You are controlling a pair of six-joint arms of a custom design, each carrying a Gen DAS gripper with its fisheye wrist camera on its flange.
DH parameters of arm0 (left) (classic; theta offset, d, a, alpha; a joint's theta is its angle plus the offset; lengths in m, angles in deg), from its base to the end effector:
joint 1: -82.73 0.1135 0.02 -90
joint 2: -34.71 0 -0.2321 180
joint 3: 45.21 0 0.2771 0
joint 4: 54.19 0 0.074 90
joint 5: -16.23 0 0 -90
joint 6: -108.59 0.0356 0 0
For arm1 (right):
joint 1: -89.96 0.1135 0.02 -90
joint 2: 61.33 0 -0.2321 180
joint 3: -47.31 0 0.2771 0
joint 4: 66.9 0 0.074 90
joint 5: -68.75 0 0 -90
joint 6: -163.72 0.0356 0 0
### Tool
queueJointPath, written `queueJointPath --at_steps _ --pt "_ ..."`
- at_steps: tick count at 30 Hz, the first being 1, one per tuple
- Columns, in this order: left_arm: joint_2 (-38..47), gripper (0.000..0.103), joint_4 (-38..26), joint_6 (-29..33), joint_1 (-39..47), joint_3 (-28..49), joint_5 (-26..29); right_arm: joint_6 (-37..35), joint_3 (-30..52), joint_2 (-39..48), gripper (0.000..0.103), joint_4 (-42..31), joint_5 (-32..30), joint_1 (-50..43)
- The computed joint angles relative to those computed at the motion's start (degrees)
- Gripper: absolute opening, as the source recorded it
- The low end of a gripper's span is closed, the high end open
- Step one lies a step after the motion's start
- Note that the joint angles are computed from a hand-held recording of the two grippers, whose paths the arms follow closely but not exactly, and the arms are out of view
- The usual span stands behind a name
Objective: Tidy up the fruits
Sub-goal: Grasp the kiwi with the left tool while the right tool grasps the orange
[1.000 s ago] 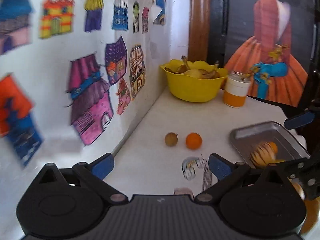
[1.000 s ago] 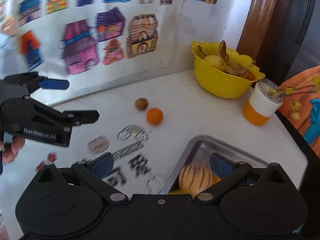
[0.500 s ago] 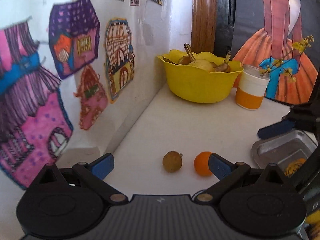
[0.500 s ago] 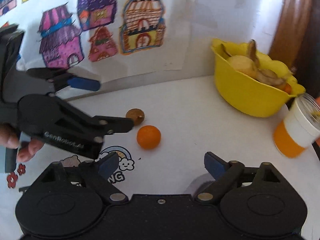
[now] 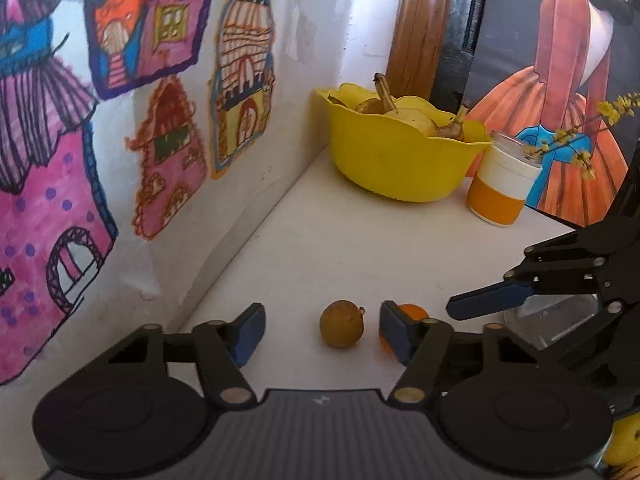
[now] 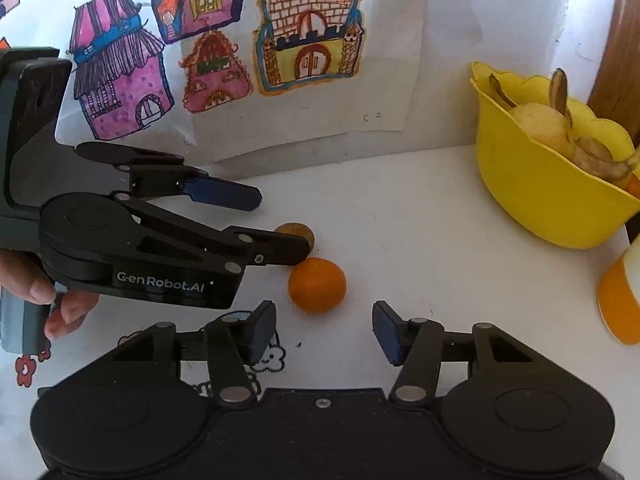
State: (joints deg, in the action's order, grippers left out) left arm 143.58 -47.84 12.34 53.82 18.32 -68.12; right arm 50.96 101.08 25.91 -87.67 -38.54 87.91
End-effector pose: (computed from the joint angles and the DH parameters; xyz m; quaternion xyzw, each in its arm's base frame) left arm 0.3265 -0.1843 0.0672 0.1979 0.8797 -0.1723 0.3965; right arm 0.3033 -0.0003 0.1049 -0.2145 0.9173 0.0745 0.3272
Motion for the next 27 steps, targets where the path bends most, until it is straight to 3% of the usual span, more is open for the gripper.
queueJointPath --at_steps 9,15,18,20,27 --pt "2.0 0.059 -1.3 -1.8 1.1 2.2 1.7 -1.0 1.4 2.2 0.038 0.4 1.3 2.0" --pt "3.6 0.051 -3.9 -1.9 -0.1 5.2 -0.1 -1.0 2.0 2.4 0.034 0.1 0.8 1.9" --pt "3.7 0.041 -4.9 -1.4 -0.5 5.9 -0.8 -1.3 1.6 1.9 0.034 0.0 0.5 1.8" --pt "3.8 0.028 -5.4 -0.9 -1.1 6.2 -1.7 -1.3 1.0 1.2 0.034 0.3 0.4 1.4" --pt "2.3 0.027 -6.3 -2.5 -1.7 4.9 -1.6 -2.0 -2.7 -4.9 0.033 -1.9 -0.8 -2.1"
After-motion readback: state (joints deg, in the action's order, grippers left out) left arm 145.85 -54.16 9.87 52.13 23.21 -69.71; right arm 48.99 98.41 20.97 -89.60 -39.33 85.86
